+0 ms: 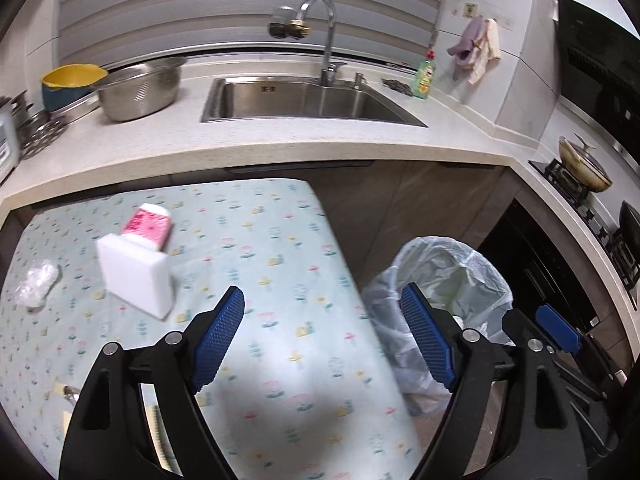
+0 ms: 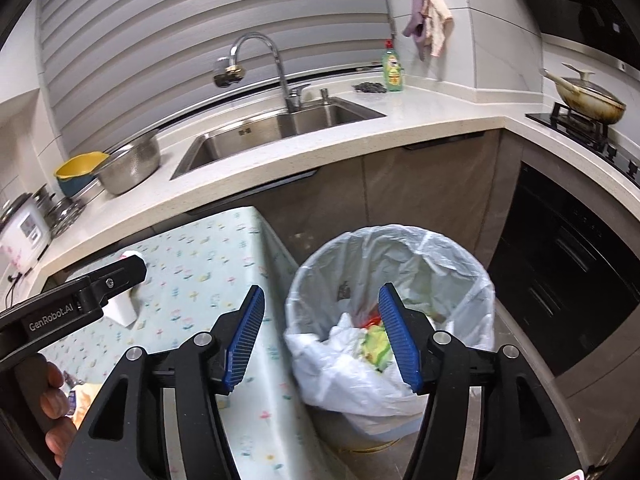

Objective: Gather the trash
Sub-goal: 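Move both open tools back over the table toward the sponge and plastic bag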

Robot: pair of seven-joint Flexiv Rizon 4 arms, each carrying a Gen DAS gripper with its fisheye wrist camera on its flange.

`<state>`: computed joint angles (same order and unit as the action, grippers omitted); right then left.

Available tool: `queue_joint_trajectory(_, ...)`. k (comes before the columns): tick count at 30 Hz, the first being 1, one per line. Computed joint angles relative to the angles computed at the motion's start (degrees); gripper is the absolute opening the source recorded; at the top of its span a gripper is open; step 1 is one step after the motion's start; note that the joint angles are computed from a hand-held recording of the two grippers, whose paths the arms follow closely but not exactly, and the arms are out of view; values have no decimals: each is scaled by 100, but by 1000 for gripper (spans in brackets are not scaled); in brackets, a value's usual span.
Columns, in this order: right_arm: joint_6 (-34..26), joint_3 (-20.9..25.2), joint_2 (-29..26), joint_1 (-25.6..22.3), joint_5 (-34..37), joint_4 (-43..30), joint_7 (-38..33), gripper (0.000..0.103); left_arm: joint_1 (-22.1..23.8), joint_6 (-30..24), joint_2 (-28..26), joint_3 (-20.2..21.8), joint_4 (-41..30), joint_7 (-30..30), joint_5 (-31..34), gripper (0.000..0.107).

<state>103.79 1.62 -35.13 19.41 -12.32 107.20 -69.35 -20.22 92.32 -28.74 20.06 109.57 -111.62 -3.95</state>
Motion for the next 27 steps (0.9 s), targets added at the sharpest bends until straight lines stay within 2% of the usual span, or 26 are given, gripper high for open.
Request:
queue_joint_trajectory(7, 32, -72, 164, 524, 44, 161, -23, 62, -159, 182, 380, 631, 627, -154, 162, 77)
queue_joint_trajectory(12, -26, -119, 242, 895, 59, 194, -27, 63, -315, 348, 591, 1145, 1045, -191, 194, 84)
queue_joint_trajectory(17, -72, -270, 257, 1341, 65, 186, -11, 68, -328, 511, 820, 1531, 1512, -12, 75, 87)
queue_joint_trajectory(24, -265, -268, 117, 1710, -12, 58, 86, 68, -177, 697, 1019, 1827, 2051, 433, -312, 88)
queue_joint_trajectory(27, -356, -281, 22, 1849, -76, -30, 151, 70, 74, 811, 1063, 1745, 2248, 666, -459, 90)
